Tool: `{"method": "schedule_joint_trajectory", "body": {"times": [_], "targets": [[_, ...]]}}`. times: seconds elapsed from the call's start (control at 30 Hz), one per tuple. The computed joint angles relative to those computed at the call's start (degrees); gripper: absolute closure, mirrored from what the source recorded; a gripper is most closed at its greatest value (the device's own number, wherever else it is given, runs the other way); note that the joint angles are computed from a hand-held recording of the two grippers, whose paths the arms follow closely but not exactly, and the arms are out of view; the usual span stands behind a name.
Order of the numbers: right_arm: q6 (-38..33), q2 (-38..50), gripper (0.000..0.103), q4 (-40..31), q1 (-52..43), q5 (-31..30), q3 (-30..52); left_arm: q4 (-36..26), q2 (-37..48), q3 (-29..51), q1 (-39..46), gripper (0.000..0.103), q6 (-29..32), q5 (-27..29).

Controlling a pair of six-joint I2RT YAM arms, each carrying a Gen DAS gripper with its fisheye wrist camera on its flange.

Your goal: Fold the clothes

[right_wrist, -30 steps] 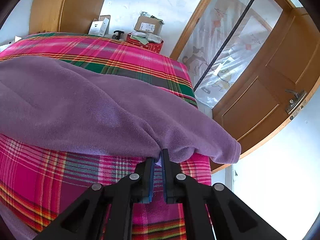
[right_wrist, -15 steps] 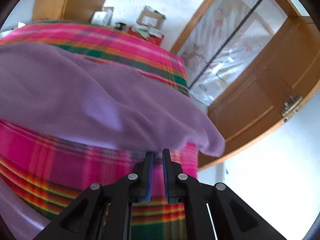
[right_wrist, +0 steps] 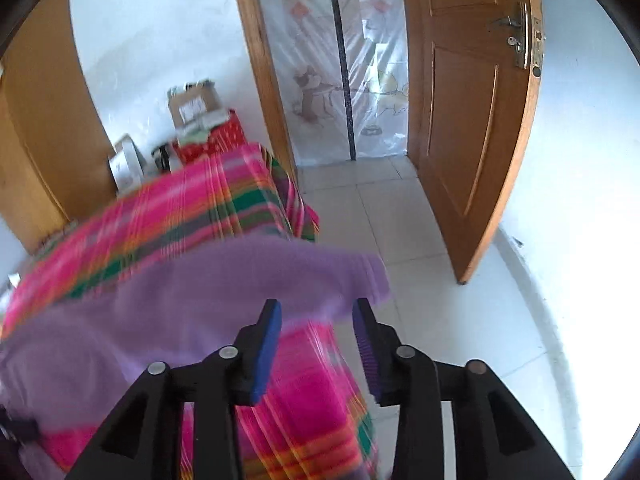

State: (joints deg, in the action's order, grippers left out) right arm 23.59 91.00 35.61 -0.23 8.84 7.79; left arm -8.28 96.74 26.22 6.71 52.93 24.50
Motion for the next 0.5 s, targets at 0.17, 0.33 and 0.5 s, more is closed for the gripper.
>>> {"method": "schedule_joint_trajectory", "body": {"times": [0.17,0.33,0.5], "targets": [[0.86,10.32,0.054,1.90,-1.18,-5.01,8.43,1.31,0.72,0.16,-1.75,0.093,-2.97,-0.45],[-1.62,19.62,0.053,-7.13,1.83,0.17,20.37,0.80,0.87,0.60,-1.56,0.093,-2.88,-0.36],[-1.77,20.27,0.099,-3.58,4.00,4.53,19.56,0.86,1.24,0.87,-1.58,0.093,-3.31,-0.14]]}}
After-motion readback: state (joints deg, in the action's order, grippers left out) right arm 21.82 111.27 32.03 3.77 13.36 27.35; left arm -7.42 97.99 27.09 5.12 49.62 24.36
